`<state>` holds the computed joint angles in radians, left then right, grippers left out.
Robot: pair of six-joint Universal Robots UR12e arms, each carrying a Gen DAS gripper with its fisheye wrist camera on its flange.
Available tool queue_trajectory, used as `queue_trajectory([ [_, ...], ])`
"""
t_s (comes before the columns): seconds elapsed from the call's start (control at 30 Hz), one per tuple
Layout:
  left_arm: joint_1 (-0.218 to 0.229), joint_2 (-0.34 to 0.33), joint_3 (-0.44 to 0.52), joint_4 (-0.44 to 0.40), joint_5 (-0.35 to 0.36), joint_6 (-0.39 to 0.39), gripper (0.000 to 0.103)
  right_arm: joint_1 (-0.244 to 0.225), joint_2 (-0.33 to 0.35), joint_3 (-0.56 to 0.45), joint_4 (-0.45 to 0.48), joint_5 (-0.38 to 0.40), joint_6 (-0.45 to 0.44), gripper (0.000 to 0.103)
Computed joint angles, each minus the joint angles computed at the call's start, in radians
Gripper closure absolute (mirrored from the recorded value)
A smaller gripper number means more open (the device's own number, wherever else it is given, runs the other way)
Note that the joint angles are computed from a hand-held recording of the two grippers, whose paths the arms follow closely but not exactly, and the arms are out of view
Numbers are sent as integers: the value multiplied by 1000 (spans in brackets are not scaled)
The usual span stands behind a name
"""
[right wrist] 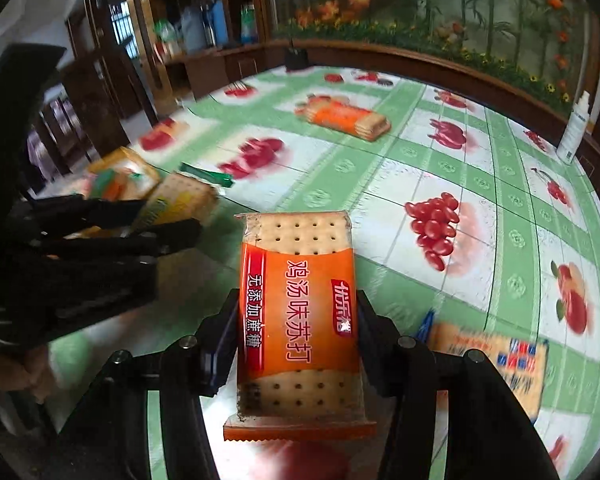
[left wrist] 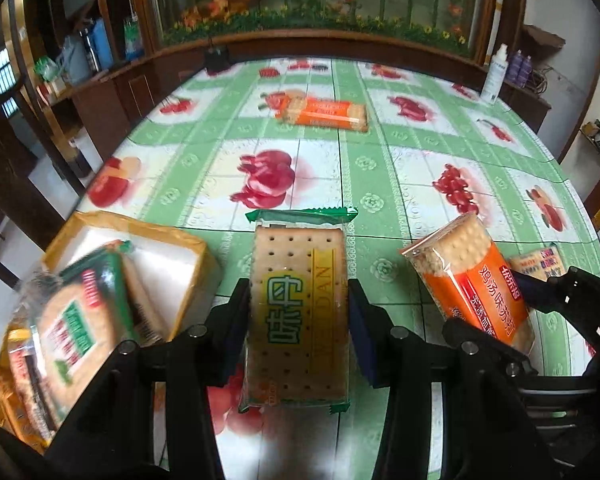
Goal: Organize snacks
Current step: 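Carry both held packs into the white box and open both tools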
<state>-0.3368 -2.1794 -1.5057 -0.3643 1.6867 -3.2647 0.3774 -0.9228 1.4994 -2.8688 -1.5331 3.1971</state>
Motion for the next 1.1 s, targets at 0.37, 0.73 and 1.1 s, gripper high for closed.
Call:
queue_trajectory([
  [0.37, 11, 64, -124, 150, 56, 6, 55, 20, -15, 48, -116, 34, 103, 50],
  [0.73, 60, 129, -216, 213, 27, -42, 55, 42, 8, -4, -116, 110, 102, 50],
  [1.1, 125, 186, -319, 230, 52, -104, 55, 75, 71, -140, -27, 151, 18, 50],
])
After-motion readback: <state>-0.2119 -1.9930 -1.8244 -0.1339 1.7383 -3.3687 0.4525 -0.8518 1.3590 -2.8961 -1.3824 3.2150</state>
